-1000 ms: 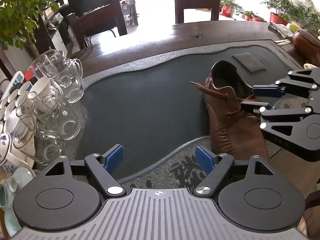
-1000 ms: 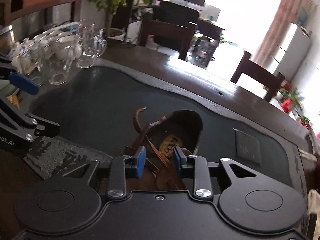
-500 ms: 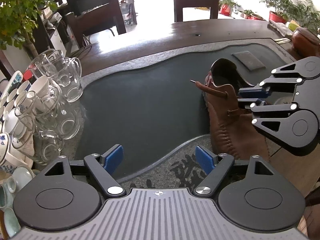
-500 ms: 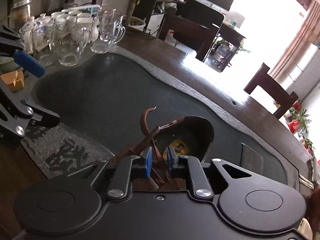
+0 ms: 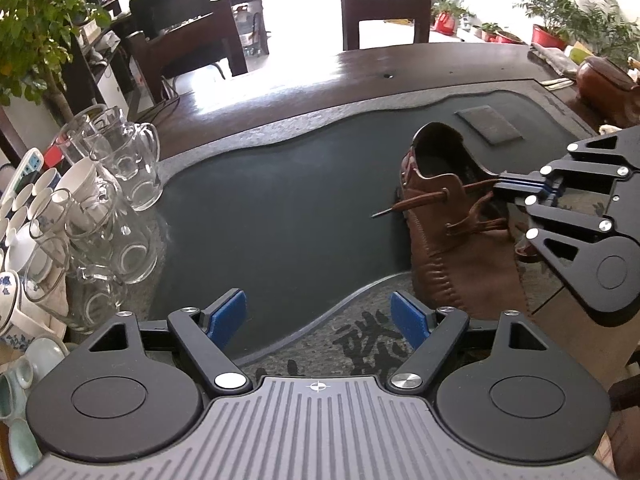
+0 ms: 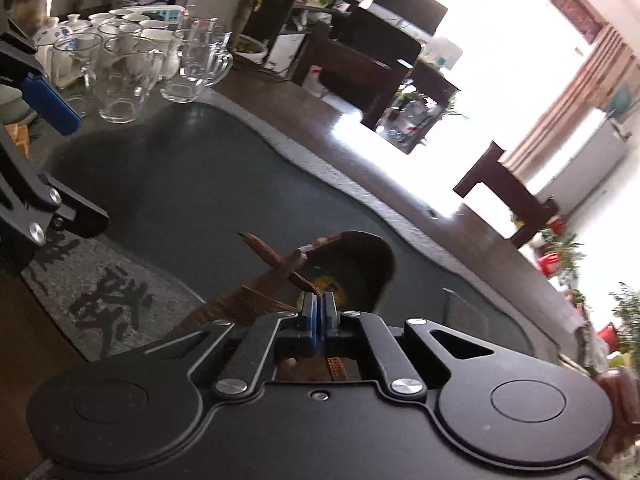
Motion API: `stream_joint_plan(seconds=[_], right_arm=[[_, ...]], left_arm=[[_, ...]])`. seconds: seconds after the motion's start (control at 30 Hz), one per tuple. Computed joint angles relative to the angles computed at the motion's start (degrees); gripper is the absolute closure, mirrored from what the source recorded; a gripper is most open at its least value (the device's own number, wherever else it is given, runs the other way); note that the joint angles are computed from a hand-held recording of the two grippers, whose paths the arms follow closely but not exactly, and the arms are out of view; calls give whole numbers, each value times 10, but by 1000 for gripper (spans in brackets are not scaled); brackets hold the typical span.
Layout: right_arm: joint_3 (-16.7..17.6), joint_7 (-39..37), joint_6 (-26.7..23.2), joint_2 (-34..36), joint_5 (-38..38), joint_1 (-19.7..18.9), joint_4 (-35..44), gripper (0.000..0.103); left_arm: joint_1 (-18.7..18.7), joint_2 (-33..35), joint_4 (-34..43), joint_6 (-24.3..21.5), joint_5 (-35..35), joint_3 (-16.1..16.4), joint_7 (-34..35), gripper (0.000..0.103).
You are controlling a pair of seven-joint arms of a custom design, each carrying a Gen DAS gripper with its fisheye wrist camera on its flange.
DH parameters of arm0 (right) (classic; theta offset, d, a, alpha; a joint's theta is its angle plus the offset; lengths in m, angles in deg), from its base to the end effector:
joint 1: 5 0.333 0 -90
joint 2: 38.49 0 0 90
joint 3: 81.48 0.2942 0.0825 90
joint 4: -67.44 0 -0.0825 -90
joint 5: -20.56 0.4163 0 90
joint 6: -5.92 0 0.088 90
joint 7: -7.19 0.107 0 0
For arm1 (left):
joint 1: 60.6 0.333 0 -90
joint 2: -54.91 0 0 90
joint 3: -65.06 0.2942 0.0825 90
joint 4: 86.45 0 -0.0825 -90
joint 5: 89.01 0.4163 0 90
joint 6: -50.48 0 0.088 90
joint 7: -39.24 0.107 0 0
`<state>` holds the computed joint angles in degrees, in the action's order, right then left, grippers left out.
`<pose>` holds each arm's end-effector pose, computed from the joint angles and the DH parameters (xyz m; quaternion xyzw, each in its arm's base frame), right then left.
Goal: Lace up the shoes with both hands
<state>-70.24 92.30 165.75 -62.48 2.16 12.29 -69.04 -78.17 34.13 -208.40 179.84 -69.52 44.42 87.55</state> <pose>0.4386 0.2637 0.5369 -0.8524 0.3183 -0.3368 0.2421 0.4113 -0.3363 0.5743 -0.6369 0.7063 -0.2026 0.2332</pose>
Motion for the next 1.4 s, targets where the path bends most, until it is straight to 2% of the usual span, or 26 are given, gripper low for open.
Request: stream_joint_plan(seconds=[0.3,0.57,0.7,0.77,0.83,0.87,1.0,1.1,1.3,1.4], right_arm=[[26,94,-24,-61,-36,-53,-41,102],[35,169,-64,-104,-56,-77,-68,101],[24,188,-86,-122,-48,-70,-86,100],[21,191,-91,-129,-44,-65,-93,95],[19,195,-94,-136,-44,-63,-99,84],[19,198,-94,-140,-44,-63,-103,74],[22,217,-94,-157,-43,-65,-113,72],[21,230,-92,-170,-36,-64,-123,64],[19,240,-92,-186,-19,-55,-136,63],[17,246,-91,-189,-10,-52,-139,63]], left_arm=[[-7,-5,4,15,2,-5,11,23],[-16,0,10,63,1,-5,48,23],[-23,9,16,86,-11,-1,83,23],[-29,17,23,98,-25,5,114,25],[-36,25,28,110,-46,13,150,29],[-41,28,30,117,-59,19,173,31],[-45,48,46,138,-83,26,248,36],[-47,71,63,149,-105,34,313,39],[-51,121,102,153,-168,46,441,49],[-50,146,124,143,-202,49,501,65]])
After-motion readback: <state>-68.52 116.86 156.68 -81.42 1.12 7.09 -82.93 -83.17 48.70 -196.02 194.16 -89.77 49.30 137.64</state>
